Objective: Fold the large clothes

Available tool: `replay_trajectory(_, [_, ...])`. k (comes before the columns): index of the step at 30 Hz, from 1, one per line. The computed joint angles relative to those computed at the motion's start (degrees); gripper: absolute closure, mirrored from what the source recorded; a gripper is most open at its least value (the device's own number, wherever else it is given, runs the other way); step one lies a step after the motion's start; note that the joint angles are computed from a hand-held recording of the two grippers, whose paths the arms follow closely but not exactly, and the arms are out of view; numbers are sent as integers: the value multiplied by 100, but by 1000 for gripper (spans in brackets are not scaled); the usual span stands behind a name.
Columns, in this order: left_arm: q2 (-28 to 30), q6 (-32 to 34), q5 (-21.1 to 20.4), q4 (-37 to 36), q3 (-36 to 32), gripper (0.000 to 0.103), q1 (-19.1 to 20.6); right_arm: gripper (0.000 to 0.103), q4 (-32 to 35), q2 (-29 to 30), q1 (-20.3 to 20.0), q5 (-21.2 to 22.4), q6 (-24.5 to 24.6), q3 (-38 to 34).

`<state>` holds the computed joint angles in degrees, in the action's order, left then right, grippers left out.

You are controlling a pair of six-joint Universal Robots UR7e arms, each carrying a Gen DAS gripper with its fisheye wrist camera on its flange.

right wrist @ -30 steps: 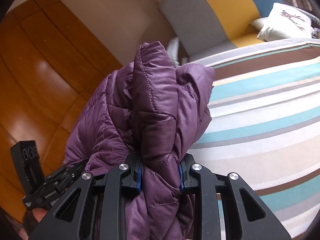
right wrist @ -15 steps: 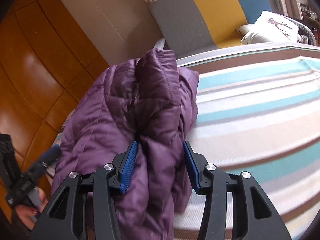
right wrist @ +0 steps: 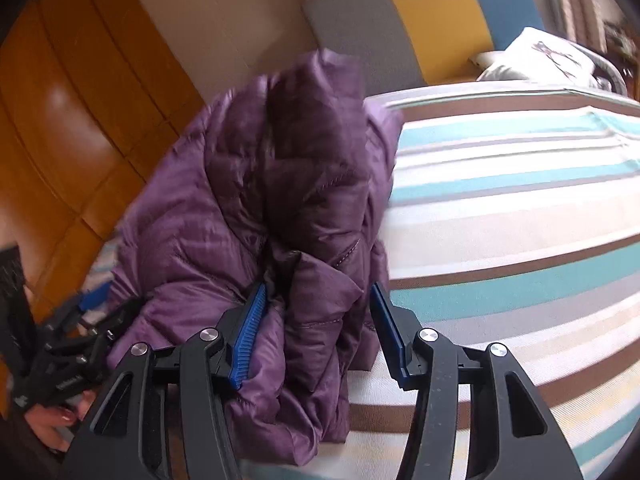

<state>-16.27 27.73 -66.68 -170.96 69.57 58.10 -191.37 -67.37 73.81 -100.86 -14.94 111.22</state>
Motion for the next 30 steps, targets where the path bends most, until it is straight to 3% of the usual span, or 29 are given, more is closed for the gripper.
replay_trajectory(3, [-187, -96, -53, -190, 235, 15, -45, 51, -297, -243, 17, 150, 87, 188])
replay_trajectory(8, [-254, -689, 263, -399, 99, 6, -165, 51, -423, -234, 369, -329, -179, -123])
replay_trajectory(12, [160, -1318, 737, -12, -863, 4, -295, 54, -198, 333, 683, -582, -522, -1068])
replay_trajectory(15, [585, -1340, 858, 507, -1714, 4, -330, 58, 253, 855, 865, -906, -777, -1908])
replay_trajectory(17, [1048, -1223, 1236, 966, -2509, 4, -361, 62, 468, 1106, 885, -1058, -801, -2272])
replay_trajectory(21, [1774, -1399, 1284, 2132, -3802, 7, -253, 67, 733, 1544, 742, -1497, -765, -2786])
replay_trajectory(24, [1888, -1620, 1017, 2238, -3930, 6, -158, 67, 664, 1555, 465, -1307, -446, -2608])
replay_trajectory(27, [2025, -1298, 1190, 2047, -3976, 6, -206, 67, 365, 1645, 445, -1416, -552, -2514])
replay_trajectory(30, [2298, -1270, 1343, 2249, -4400, 6, -224, 67, 571, 1783, 430, -1554, -501, -2716])
